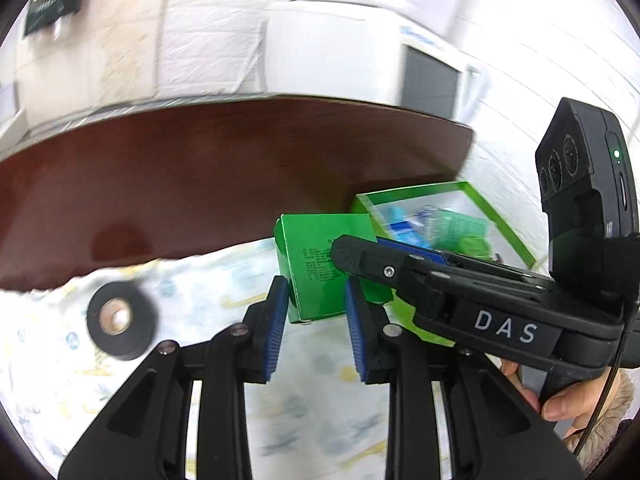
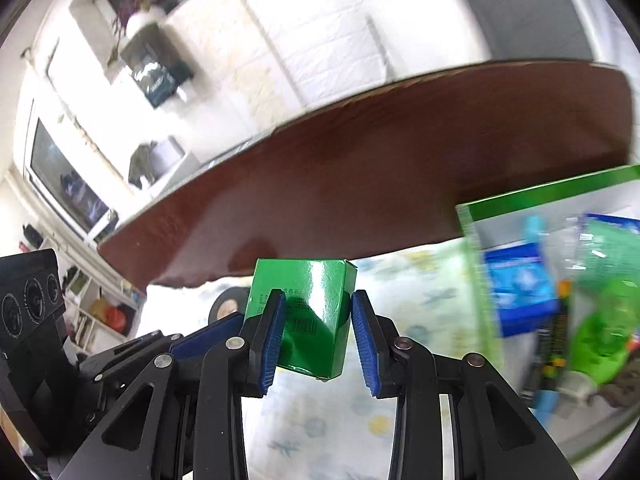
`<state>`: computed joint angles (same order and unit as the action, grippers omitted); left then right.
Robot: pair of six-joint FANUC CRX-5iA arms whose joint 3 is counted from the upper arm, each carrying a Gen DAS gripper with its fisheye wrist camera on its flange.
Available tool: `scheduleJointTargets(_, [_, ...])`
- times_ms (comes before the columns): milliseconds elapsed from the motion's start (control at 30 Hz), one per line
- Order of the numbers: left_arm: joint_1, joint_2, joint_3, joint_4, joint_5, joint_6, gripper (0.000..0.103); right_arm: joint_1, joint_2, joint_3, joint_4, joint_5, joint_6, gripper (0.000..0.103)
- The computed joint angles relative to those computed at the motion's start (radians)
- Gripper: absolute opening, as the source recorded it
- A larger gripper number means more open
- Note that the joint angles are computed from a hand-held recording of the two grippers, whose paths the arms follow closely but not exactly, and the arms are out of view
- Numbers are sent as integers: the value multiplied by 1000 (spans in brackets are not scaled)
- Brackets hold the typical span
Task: Organize rigid objects
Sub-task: 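Grasp the green square box and place it into the green box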
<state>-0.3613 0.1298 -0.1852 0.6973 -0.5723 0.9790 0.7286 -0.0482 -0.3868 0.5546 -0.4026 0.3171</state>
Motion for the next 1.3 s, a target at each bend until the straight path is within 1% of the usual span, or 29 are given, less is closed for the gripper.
scheduleJointTargets(167, [-74,39,68,-35,-17,21,26,-35,-116,-126,114,10,-144,36])
scheduleJointTargets(267, [-118,76,126,-76,-38,47,26,-59,-176,-189,155,7,-201,36])
scheduleJointTargets(433, [-176,137,219,-135,-80,91,26,-101,-252,-271,185,13,-263,36])
scheduleJointTargets(633, [-233,210,327,-214,-135,158,26,-159,-331,-334,113,16,-215,36])
scheduleJointTargets(833, [-269,266,415,-284,-178,221,26,-204,-360,-362,47,39,-169,36])
scheduleJointTargets(1100, [-285,287,448,-314,-194,238,27,-238,-379,-389,38,81,-163,36])
scheduleJointTargets(1167, [-287,290,451,-317,-200,241,29,-246,-384,-396,32,96,-170,36])
scheduleJointTargets(1300, [-289,289,455,-346,-211,268,29,-245,-394,-405,29,93,-181,36])
